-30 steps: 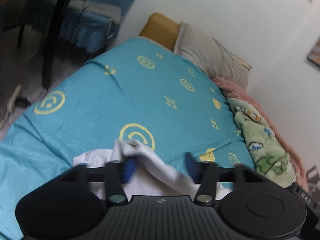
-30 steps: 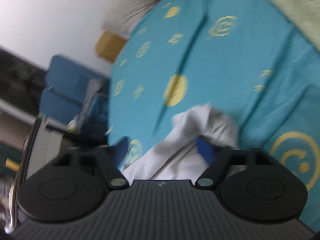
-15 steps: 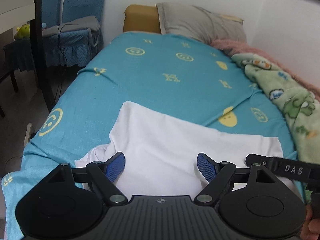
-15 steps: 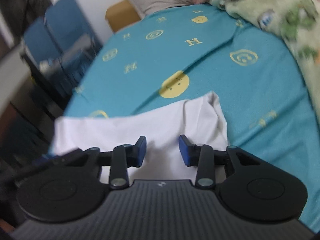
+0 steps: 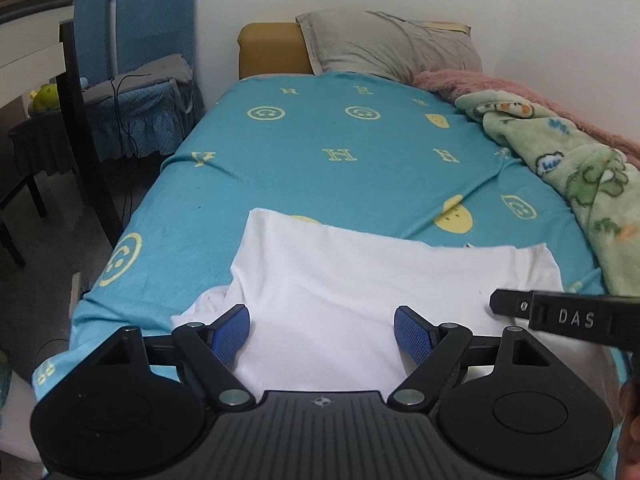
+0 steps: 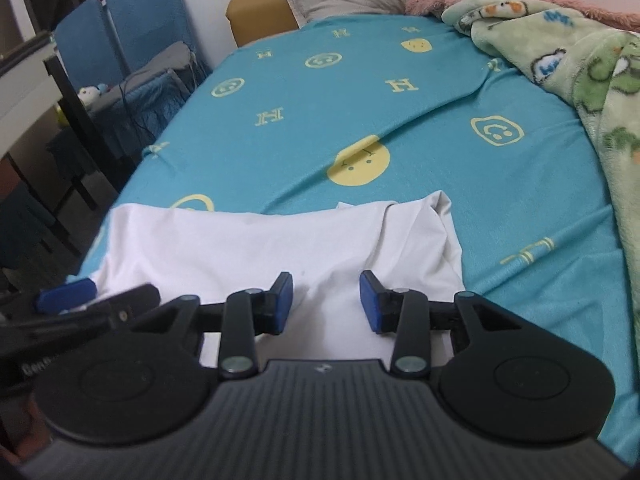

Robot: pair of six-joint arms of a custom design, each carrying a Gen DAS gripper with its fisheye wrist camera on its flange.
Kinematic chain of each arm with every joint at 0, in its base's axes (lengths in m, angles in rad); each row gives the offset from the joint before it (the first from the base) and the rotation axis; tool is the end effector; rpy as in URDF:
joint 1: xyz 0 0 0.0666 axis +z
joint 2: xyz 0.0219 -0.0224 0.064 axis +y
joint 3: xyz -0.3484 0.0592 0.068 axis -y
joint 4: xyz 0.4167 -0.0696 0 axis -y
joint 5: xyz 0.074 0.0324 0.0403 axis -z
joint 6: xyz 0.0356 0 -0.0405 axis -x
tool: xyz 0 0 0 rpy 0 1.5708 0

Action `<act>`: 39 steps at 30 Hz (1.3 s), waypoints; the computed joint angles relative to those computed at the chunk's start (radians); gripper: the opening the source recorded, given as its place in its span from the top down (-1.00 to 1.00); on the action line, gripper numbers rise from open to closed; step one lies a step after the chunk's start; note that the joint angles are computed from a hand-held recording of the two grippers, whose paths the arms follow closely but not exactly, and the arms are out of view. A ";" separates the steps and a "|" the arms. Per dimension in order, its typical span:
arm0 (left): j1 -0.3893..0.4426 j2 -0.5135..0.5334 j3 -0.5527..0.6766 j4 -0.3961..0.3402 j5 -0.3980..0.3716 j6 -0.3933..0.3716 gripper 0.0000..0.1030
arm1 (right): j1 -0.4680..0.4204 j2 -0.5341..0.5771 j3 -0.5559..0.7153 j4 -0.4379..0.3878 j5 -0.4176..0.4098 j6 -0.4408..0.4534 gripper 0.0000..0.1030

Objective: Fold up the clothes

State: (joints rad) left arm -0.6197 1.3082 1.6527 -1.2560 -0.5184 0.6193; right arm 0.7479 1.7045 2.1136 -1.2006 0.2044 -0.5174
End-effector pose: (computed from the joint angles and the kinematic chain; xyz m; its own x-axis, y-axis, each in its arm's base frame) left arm 0.3792 -0.2493 0.5424 -0.6734 -0.1390 -0.7261 -0.1639 0.9858 -0.0367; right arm 0.4410 0.3987 0.5550 -0.7309 -0.0174 -0.6822 -0.2299 0.9475 0.2221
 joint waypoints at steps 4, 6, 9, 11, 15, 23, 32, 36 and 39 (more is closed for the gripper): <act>-0.049 -0.038 -0.006 -0.037 -0.026 0.012 -0.60 | 0.024 -0.063 -0.046 -0.004 0.024 -0.015 0.23; -0.058 -0.030 0.007 -0.084 -0.024 0.030 -0.60 | 0.034 -0.098 -0.073 -0.005 0.024 -0.032 0.22; -0.047 -0.002 0.036 -0.163 0.018 0.074 -0.60 | 0.049 -0.138 -0.103 -0.011 0.035 -0.056 0.22; -0.032 0.000 0.035 -0.183 0.050 0.096 -0.65 | 0.054 -0.148 -0.110 -0.025 0.046 -0.068 0.22; -0.012 0.002 0.027 -0.209 0.101 0.128 -0.73 | 0.055 -0.150 -0.124 -0.061 0.039 -0.106 0.24; -0.006 0.009 0.035 -0.226 0.121 0.137 -0.75 | 0.035 -0.173 -0.157 -0.069 -0.034 -0.210 0.23; -0.001 0.009 0.040 -0.232 0.129 0.144 -0.78 | -0.026 -0.340 -0.339 0.135 -0.248 -0.501 -0.66; 0.004 0.011 0.041 -0.232 0.139 0.152 -0.79 | -0.046 -0.384 -0.428 0.223 -0.376 -0.674 -0.67; 0.010 0.014 0.043 -0.232 0.147 0.157 -0.81 | -0.048 -0.387 -0.459 0.240 -0.416 -0.759 -0.68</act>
State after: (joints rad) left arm -0.6098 1.3226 1.6957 -1.4878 -0.3715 0.7765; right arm 0.6995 1.3176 1.6543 -0.9602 -0.2118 -1.2761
